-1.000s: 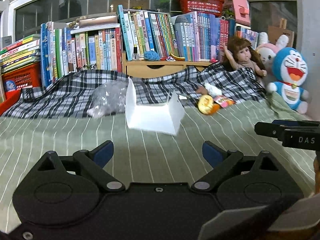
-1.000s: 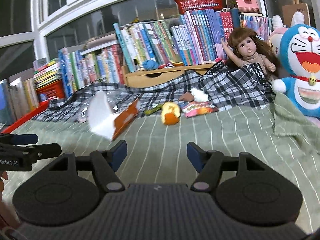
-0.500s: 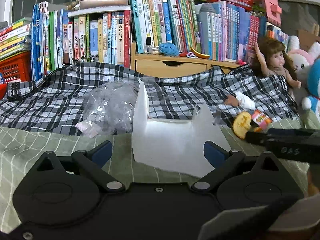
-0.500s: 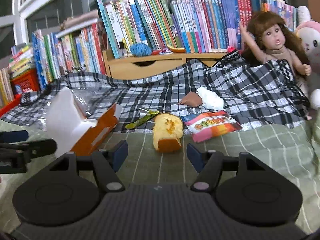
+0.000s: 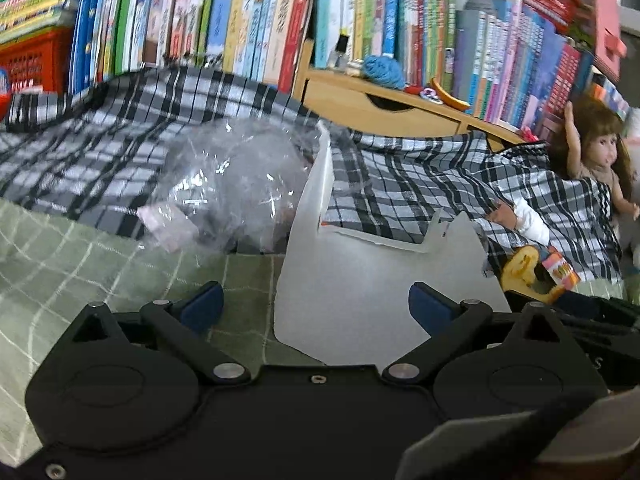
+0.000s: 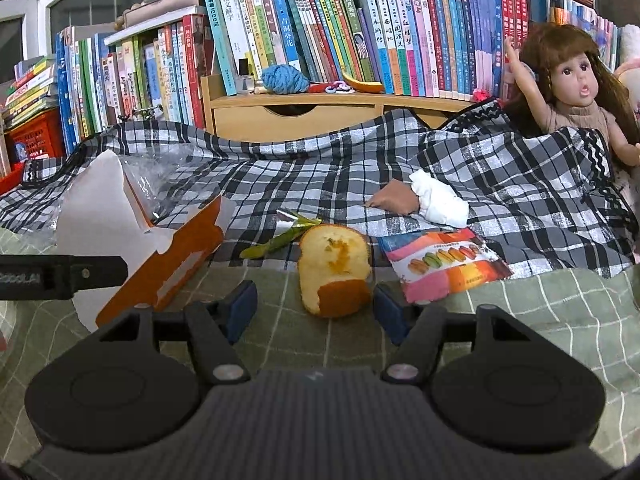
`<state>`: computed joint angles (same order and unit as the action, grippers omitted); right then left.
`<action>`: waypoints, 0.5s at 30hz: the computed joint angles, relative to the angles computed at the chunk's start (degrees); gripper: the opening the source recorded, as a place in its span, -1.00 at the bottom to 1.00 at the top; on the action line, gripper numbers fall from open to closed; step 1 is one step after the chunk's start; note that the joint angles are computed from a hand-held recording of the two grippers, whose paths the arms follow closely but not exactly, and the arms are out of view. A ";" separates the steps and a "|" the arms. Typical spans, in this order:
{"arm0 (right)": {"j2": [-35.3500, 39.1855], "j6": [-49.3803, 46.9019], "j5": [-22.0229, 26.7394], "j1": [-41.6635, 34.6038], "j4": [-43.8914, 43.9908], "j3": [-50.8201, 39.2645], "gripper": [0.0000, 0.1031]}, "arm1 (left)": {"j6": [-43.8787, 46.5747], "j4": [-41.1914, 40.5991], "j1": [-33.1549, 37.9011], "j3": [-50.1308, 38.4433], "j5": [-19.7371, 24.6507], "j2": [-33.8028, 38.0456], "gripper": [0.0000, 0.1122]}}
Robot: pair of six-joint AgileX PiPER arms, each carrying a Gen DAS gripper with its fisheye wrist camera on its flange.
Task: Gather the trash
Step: 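Reach the left tool to the white box edge while the right tool reaches the bread crust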
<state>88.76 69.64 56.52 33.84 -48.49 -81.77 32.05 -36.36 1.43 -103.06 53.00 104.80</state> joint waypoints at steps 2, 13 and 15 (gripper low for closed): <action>-0.08 0.10 0.03 -0.19 -0.14 0.07 0.45 | 0.03 0.08 -0.23 0.55 -0.95 -0.01 0.72; -0.83 1.29 -1.31 -0.55 -0.14 1.15 -0.08 | 0.94 1.61 -0.98 0.99 -1.93 -0.31 -0.52; -0.77 0.69 -1.82 -0.82 0.79 1.04 -0.38 | 0.02 1.62 -0.64 0.56 -1.42 -0.31 -0.68</action>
<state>88.00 70.33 54.70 33.02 -47.69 -80.73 32.07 -34.74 0.79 -102.49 51.58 104.49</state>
